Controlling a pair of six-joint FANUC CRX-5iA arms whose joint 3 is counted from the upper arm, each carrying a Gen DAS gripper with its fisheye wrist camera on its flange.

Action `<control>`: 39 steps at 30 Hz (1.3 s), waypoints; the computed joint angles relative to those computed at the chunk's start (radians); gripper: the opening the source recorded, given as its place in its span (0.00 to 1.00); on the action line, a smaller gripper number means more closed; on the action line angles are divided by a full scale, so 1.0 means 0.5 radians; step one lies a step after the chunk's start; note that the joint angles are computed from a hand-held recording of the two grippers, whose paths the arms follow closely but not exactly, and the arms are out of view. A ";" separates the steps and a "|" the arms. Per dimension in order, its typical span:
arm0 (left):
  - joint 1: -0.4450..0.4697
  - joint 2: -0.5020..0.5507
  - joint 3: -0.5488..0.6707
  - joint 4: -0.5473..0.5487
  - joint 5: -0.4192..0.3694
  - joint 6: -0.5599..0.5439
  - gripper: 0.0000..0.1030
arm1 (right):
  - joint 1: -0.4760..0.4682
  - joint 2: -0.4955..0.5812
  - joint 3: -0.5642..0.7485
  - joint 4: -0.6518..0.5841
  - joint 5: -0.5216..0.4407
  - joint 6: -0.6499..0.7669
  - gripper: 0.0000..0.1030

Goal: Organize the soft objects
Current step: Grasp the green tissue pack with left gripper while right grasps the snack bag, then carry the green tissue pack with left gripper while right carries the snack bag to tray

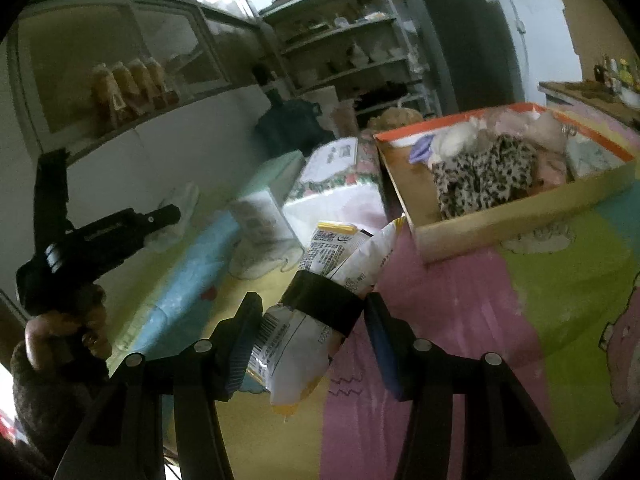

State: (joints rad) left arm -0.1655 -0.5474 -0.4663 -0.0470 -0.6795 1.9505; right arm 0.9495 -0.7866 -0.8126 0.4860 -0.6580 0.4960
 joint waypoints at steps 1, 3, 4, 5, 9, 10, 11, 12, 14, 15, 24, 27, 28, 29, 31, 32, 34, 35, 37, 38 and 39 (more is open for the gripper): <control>-0.026 -0.002 0.012 -0.018 0.005 0.018 0.41 | 0.003 -0.009 -0.004 0.021 0.000 -0.008 0.53; -0.082 0.004 0.044 -0.069 0.014 0.069 0.41 | 0.013 -0.032 -0.014 0.064 -0.004 -0.029 0.53; -0.115 0.012 0.063 -0.102 0.014 0.099 0.41 | 0.010 -0.036 -0.013 0.072 -0.003 -0.027 0.53; -0.153 0.013 0.080 -0.141 0.005 0.140 0.41 | 0.005 -0.047 -0.013 0.065 -0.004 -0.016 0.53; -0.254 0.074 0.149 -0.204 0.013 0.212 0.41 | 0.000 -0.089 -0.026 0.091 -0.010 -0.013 0.53; -0.289 0.089 0.171 -0.247 0.003 0.250 0.41 | -0.006 -0.096 -0.026 0.092 -0.008 -0.005 0.53; -0.313 0.095 0.182 -0.277 -0.001 0.274 0.41 | -0.013 -0.102 -0.026 0.093 -0.006 0.001 0.53; -0.344 0.110 0.204 -0.312 -0.011 0.305 0.41 | -0.016 -0.104 -0.024 0.095 -0.006 0.004 0.53; -0.394 0.132 0.231 -0.353 -0.019 0.342 0.40 | -0.031 -0.117 -0.024 0.095 -0.004 0.014 0.53; -0.419 0.150 0.251 -0.377 -0.025 0.363 0.40 | -0.044 -0.123 -0.022 0.085 0.000 0.027 0.53; -0.615 0.288 0.403 -0.553 -0.062 0.522 0.40 | -0.172 -0.203 -0.028 -0.001 0.030 0.115 0.53; -0.684 0.348 0.459 -0.613 -0.072 0.581 0.40 | -0.243 -0.218 -0.019 -0.046 0.049 0.168 0.53; -0.704 0.374 0.481 -0.622 -0.072 0.589 0.40 | -0.271 -0.223 -0.015 -0.064 0.056 0.188 0.53; -0.711 0.385 0.488 -0.620 -0.069 0.585 0.40 | -0.295 -0.223 -0.008 -0.083 0.061 0.208 0.53; -0.743 0.426 0.523 -0.639 -0.066 0.600 0.40 | -0.355 -0.223 0.007 -0.137 0.073 0.269 0.53; -0.747 0.440 0.534 -0.636 -0.060 0.596 0.40 | -0.395 -0.221 0.020 -0.183 0.079 0.321 0.53; -0.773 0.484 0.569 -0.649 -0.054 0.605 0.40 | -0.471 -0.214 0.045 -0.263 0.093 0.409 0.53; -0.790 0.500 0.586 -0.663 -0.058 0.618 0.40 | -0.496 -0.212 0.053 -0.288 0.097 0.437 0.53; -0.813 0.542 0.623 -0.672 -0.059 0.624 0.40 | -0.571 -0.198 0.084 -0.370 0.108 0.532 0.53; -0.825 0.566 0.643 -0.677 -0.060 0.627 0.40 | -0.605 -0.190 0.097 -0.405 0.115 0.573 0.53; -0.837 0.588 0.664 -0.682 -0.061 0.629 0.40 | -0.638 -0.181 0.112 -0.442 0.121 0.612 0.53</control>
